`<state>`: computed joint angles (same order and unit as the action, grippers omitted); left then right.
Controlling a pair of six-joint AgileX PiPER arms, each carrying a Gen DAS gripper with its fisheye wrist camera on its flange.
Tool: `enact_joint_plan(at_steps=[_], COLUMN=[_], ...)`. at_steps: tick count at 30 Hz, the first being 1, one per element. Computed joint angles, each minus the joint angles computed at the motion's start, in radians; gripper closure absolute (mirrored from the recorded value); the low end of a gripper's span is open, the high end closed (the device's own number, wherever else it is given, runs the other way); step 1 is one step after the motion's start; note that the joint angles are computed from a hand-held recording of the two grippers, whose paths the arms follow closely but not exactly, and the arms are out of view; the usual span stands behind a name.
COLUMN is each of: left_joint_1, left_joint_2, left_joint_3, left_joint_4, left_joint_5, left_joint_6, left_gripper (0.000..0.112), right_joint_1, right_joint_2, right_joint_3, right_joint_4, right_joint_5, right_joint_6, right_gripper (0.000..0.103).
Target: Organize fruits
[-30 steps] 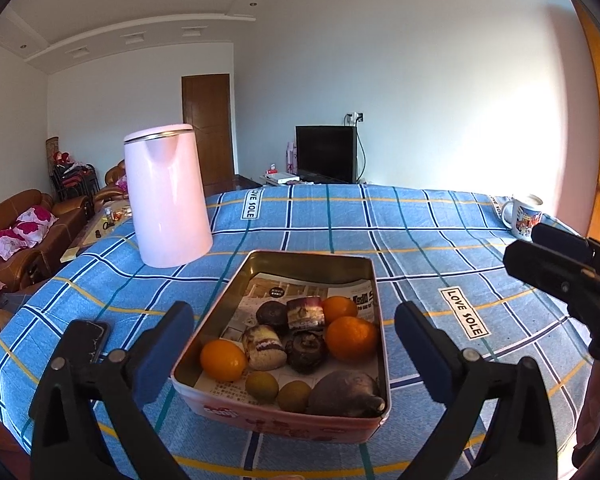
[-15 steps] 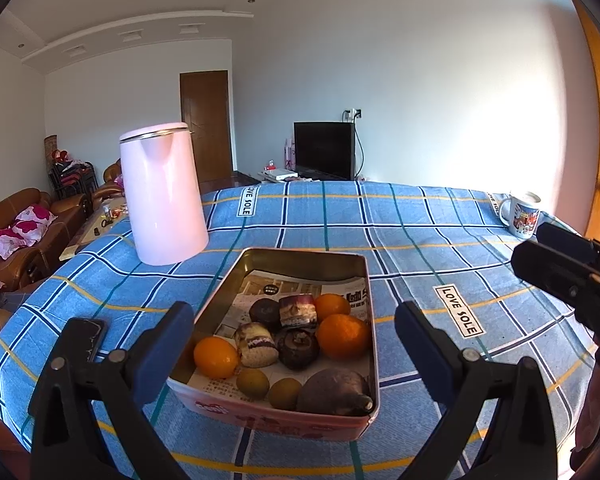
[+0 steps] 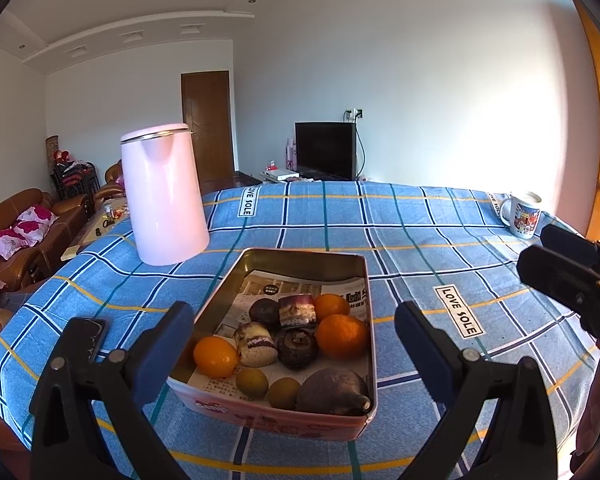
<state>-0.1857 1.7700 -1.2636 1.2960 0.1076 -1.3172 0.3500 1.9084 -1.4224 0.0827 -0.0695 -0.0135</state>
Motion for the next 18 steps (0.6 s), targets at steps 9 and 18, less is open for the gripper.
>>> enact_joint_plan(at_steps=[9, 18], left_joint_1=[-0.007, -0.011], left_joint_2=[-0.005, -0.001], left_joint_3=[0.007, 0.004], left_joint_4=[0.086, 0.05], left_joint_5=[0.008, 0.003], left_joint_6=[-0.085, -0.044], left_gripper=[0.01, 0.01], right_joint_1=[0.002, -0.005], right_joint_2=[0.0, 0.007], right_joint_3=[0.0, -0.003], right_joint_4=[0.053, 0.002], right_joint_5=[-0.002, 0.007], right_joint_6=[-0.057, -0.003], right_gripper=[0.02, 0.02])
